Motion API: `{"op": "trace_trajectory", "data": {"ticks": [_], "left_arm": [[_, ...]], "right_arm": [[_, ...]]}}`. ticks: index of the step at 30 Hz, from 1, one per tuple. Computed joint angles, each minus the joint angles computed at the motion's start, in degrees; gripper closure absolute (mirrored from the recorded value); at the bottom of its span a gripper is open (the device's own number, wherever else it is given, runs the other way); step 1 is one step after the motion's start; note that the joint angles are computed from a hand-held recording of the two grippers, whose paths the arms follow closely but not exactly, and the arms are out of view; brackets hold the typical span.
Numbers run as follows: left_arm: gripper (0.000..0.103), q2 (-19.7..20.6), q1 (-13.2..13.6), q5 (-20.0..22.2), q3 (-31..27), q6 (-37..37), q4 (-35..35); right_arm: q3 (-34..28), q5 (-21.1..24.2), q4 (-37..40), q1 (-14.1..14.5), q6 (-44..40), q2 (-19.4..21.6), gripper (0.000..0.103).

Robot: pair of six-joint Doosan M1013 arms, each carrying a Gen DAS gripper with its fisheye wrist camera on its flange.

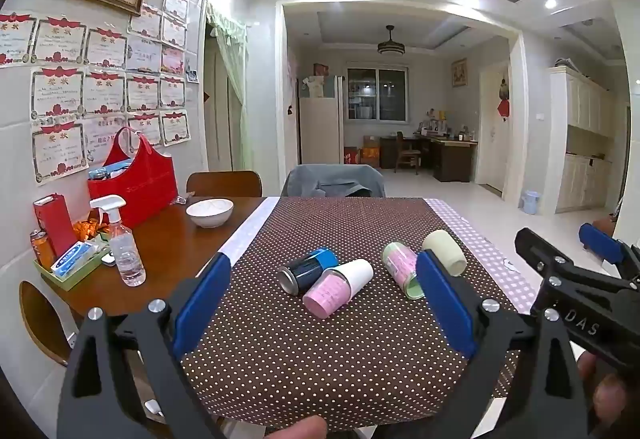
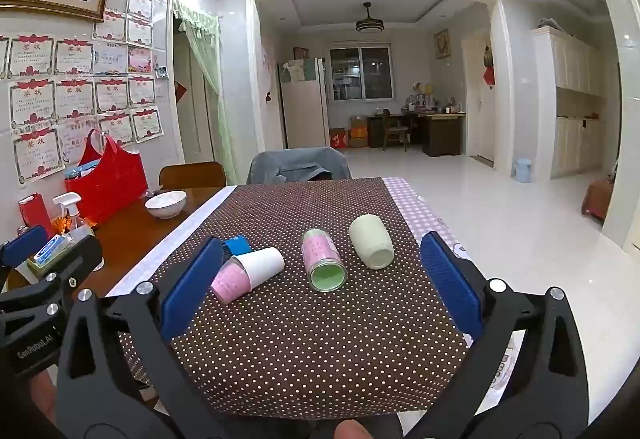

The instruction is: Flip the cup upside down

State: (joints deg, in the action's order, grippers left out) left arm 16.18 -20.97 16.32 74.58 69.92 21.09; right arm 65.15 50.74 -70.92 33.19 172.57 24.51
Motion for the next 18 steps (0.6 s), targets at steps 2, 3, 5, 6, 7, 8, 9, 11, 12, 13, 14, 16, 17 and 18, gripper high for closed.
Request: {"op": "trace_trajectory", "data": {"ticks": [2, 3, 5, 6, 7, 8, 9, 11, 12, 13, 14, 16, 17, 18], "left_arm": [[0.011, 0.0, -0.1, 0.1, 0.0, -1.1, 1.1], [0.011, 0.0, -0.1, 0.2, 0.0, -1.1, 1.1], [0.011, 0.0, 0.0, 0.4, -0.1, 0.0, 0.0], [0.011, 0.0, 0.0, 0.4, -0.1, 0.1, -0.2], [0.011, 0.0, 0.0, 0.3, -0.1, 0.3, -0.3], [0.011, 0.0, 0.0, 0.4, -0.1, 0.4, -0.5], [0.011, 0.0, 0.0, 0.3, -0.1, 0.4, -0.4], [0.011, 0.0, 0.0, 0.2, 0.0, 0.7, -0.6], [0.011, 0.0, 0.0, 0.1, 0.0, 1.0, -0.9], [0.011, 0.1, -0.1, -0.1, 0.1, 0.7, -0.5], [0.011, 0.1, -0.1, -0.2, 0.2, 0.6, -0.2], [0.011, 0.1, -0.2, -0.5, 0.2, 0.5, -0.1], [0.011, 0.1, -0.4, -0.6, 0.4, -0.1, 0.5], [0.011, -0.1, -0.8, -0.7, 0.8, -1.7, 2.2]], "right_arm": [[0.0, 0.3, -0.3, 0.1, 0.3, 0.0, 0.006], [0.0, 0.4, -0.3, 0.1, 0.3, 0.0, 0.006], [-0.1, 0.5, 0.0, 0.1, 0.0, 0.0, 0.006], [-0.3, 0.5, -0.2, 0.2, 0.2, 0.3, 0.006], [-0.4, 0.7, -0.3, 0.3, 0.3, 0.4, 0.006], [0.0, 0.7, -0.3, 0.2, 0.4, 0.2, 0.006], [-0.6, 0.7, 0.1, 0.3, -0.1, 0.5, 0.006], [-0.6, 0.6, -0.1, 0.3, 0.2, 0.6, 0.006], [-0.6, 0.7, 0.0, 0.4, 0.2, 0.5, 0.006], [-0.8, 0.7, 0.0, 0.4, 0.2, 0.7, 0.006], [-0.5, 0.5, -0.1, 0.3, 0.3, 0.4, 0.006], [-0.7, 0.7, -0.1, 0.4, 0.2, 0.5, 0.006], [-0.4, 0.4, -0.2, 0.3, 0.3, 0.3, 0.006], [-0.4, 0.6, -0.3, 0.4, 0.5, 0.4, 0.006]]}}
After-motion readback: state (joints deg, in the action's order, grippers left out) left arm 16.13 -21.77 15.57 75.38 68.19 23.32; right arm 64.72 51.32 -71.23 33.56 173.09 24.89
